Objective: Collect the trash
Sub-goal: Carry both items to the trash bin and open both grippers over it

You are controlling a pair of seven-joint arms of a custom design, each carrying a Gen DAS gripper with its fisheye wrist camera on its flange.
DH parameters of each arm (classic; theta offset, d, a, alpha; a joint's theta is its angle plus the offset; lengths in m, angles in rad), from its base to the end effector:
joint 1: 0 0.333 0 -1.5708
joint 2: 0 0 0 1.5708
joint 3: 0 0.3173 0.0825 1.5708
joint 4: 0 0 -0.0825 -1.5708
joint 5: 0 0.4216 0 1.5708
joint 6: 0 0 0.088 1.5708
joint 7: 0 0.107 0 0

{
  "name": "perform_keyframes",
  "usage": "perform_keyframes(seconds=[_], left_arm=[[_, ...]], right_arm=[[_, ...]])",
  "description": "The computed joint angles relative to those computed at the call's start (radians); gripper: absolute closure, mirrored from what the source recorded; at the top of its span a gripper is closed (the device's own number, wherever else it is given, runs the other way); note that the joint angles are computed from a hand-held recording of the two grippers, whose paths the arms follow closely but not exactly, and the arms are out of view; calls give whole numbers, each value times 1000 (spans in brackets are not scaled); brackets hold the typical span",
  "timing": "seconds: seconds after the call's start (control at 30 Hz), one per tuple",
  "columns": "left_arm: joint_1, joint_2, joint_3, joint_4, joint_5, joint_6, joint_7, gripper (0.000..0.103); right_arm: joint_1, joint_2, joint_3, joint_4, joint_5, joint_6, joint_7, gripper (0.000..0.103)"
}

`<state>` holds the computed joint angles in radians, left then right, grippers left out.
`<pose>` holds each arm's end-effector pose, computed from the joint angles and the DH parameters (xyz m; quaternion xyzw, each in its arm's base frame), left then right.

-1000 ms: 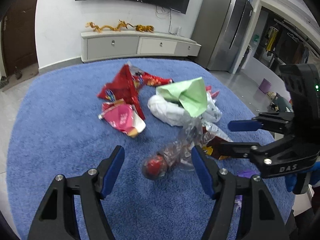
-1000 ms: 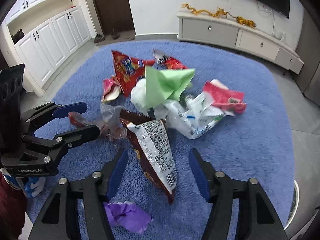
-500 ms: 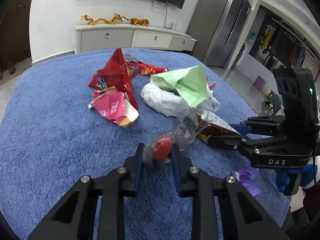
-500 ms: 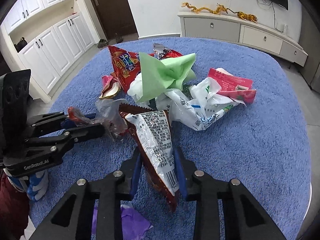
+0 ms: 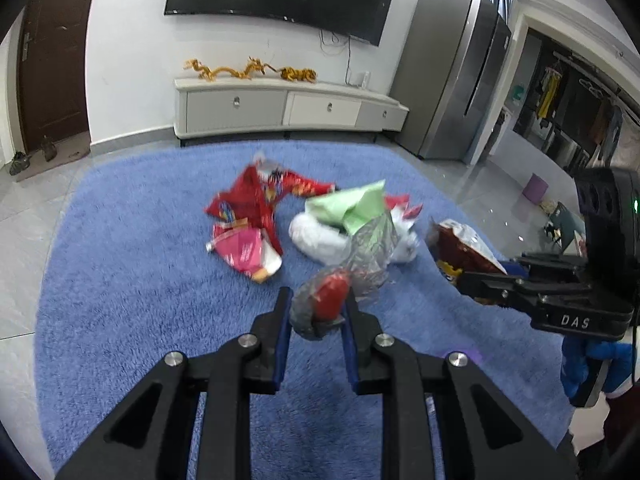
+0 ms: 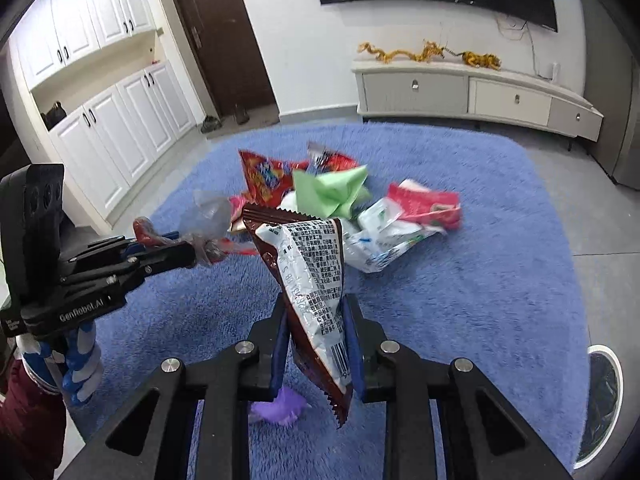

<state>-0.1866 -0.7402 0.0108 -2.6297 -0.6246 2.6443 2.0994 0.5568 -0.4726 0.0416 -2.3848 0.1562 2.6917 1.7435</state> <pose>0.4055 -0.0560 0.5467 -0.5500 0.7197 -0.3964 0.1498 0.4078 0.2747 0.5749 -0.7481 0.5424 -0.1030 0.3682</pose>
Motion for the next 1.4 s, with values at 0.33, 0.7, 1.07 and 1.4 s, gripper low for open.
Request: perform_keyframes(seconds=[0.33, 0.7, 1.07, 1.4], left_arm=[[-70, 46, -90, 105, 1, 22, -115, 82], [-196, 322, -203, 351, 38, 20, -194, 82], [-248, 771, -353, 745, 323, -61, -389, 81], [-384, 1156, -338, 1155, 524, -238, -530, 81]], right_arm=[[-94, -224, -22, -149, -68, 18, 96, 79], [-292, -433, -105, -310, -166, -54, 193, 79], [-522, -430, -238, -417, -190, -80, 171, 79], [-594, -263, -317, -431, -102, -24, 93, 76]])
